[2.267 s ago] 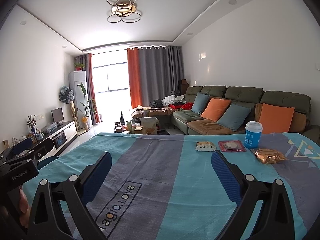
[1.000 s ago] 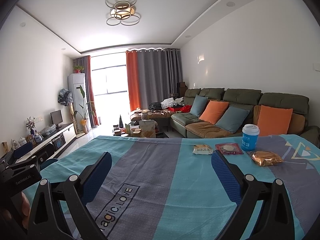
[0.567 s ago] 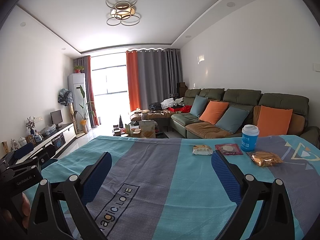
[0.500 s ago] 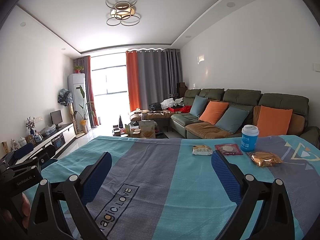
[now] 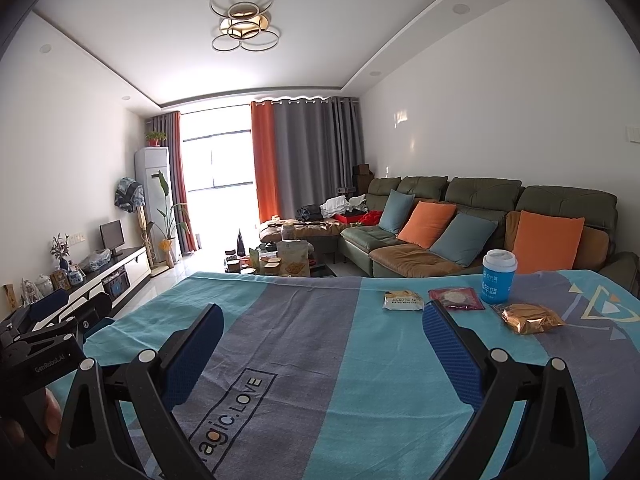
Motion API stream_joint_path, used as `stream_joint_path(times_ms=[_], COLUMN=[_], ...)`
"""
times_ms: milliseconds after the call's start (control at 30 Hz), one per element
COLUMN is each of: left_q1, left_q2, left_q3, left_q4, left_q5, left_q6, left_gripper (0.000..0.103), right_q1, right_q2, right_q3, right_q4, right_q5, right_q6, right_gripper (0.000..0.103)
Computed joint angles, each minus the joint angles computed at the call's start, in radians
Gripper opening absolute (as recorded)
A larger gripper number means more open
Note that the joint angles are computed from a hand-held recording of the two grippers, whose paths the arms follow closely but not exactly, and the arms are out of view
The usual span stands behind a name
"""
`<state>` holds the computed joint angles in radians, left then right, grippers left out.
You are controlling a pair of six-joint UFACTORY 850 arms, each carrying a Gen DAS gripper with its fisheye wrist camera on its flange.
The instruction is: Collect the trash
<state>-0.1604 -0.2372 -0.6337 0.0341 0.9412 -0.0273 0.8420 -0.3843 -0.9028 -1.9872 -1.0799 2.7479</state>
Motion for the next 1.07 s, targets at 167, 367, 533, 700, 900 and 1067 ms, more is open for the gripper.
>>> stream_joint_path(times_ms=[167, 367, 533, 700, 900, 1067], left_q1=[0.004, 0.005, 0.002, 0.001, 0.007, -0.017], left_q2=[-0.006, -0.011, -0.016, -0.029, -0.074, -0.239], left_q3=[-0.004, -0.011, -0.014, -0.024, -0.137, -0.408], left_q4=[0.009, 0.012, 0.010, 0.017, 0.091, 0.085], left_q5=[-0.002, -0.009, -0.001, -0.001, -0.236, -0.628], left_q6=[-0.004, -0.002, 0.000, -0.006, -0.050, 0.001], left_gripper=[0.097, 0.097, 0.097, 0.097, 0.097, 0.097], right_q1=[-0.001, -0.001, -0.002, -0.006, -0.045, -0.164], right_q2=[0.000, 0.000, 0.000, 0.002, 0.016, -0.003], right_q3=[-0.001, -0.002, -0.002, -0.001, -0.011, -0.092], right_q4=[-0.001, 0.004, 0.004, 0.001, 0.056, 0.323], right_q5=[0.002, 0.003, 0.005, 0.011, 0.105, 0.365], right_q6=[-0.001, -0.004, -0.006, -0.007, -0.069, -0.378], right_gripper=[0.096, 0.096, 0.096, 0.096, 0.096, 0.096])
